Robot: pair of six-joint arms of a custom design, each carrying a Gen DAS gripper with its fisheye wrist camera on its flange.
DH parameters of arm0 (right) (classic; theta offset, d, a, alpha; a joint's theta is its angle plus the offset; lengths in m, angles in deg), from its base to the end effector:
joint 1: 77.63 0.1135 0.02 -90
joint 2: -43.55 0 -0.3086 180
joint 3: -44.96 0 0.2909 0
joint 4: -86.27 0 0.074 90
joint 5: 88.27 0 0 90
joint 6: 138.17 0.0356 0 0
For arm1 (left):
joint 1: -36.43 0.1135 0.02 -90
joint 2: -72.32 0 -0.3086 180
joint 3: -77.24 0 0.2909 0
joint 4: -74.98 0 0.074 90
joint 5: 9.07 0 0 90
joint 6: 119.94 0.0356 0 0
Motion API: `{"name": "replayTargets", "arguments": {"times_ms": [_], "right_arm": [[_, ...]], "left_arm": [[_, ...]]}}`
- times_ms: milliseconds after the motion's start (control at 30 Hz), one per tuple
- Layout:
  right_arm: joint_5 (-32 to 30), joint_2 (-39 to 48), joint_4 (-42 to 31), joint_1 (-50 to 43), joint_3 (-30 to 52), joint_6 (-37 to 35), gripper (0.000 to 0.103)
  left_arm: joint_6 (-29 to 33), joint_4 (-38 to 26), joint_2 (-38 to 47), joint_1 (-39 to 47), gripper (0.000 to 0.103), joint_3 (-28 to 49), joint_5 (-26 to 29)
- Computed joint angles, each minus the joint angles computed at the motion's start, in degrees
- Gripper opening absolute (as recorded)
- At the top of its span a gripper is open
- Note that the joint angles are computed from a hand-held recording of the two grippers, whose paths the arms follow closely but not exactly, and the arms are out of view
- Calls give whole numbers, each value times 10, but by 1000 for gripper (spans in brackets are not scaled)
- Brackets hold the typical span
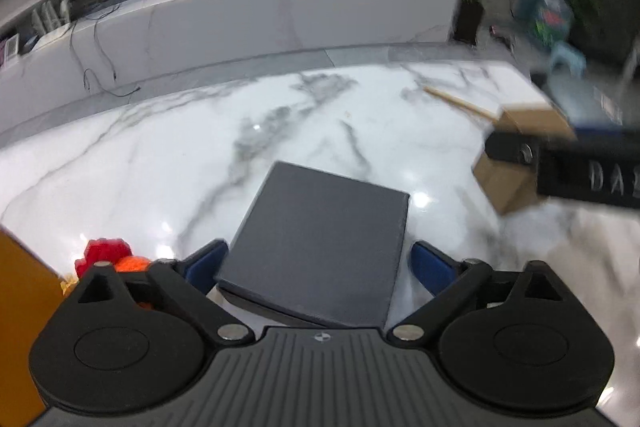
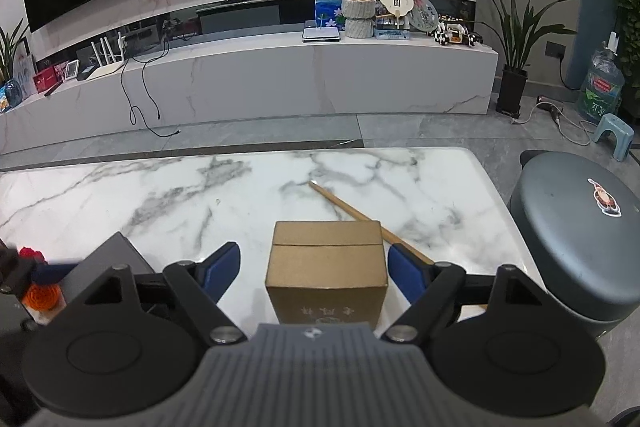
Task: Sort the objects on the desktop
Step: 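Grasp the dark grey box with the left gripper while the right grasps the cardboard cube, then lift the grey box with the left gripper while the right lifts the cardboard cube toward the box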
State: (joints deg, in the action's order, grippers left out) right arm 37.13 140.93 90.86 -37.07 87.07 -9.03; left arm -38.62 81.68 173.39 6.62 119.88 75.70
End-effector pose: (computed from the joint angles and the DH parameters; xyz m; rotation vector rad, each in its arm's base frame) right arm 0.2342 0.1733 0.1008 0.2275 2.2419 -0.0360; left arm 0.2613 -0.1460 0.0826 0.4155 2.4417 -0.1764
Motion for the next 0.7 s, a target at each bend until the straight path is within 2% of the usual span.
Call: {"name": "replayTargets", "arguments": {"times_ms": [100,267,433,533,567,633,700], "right_arm": [[-10,1,1,-5,-1,2,74],[-18,7,-7,-11,3,5,72],[-25,23,-10,-18,10,5,62],[-31,21,-10,-23,9,3,61],[-34,18,-9,-24,7,5,61],[-38,15,-8,-25,5,7,61],[-40,15,-10,-25,6,9,61]], "left_arm": [[28,-4,2,-9,103,1,-9],[23,-4,5,-11,103,1,-5],[29,-20,-7,-11,103,0,2],[32,-26,-12,-12,103,-1,5],[34,-27,-15,-13,101,-1,7],[41,-28,-20,-16,90,-2,10],[47,-34,-22,-21,90,-1,7]]}}
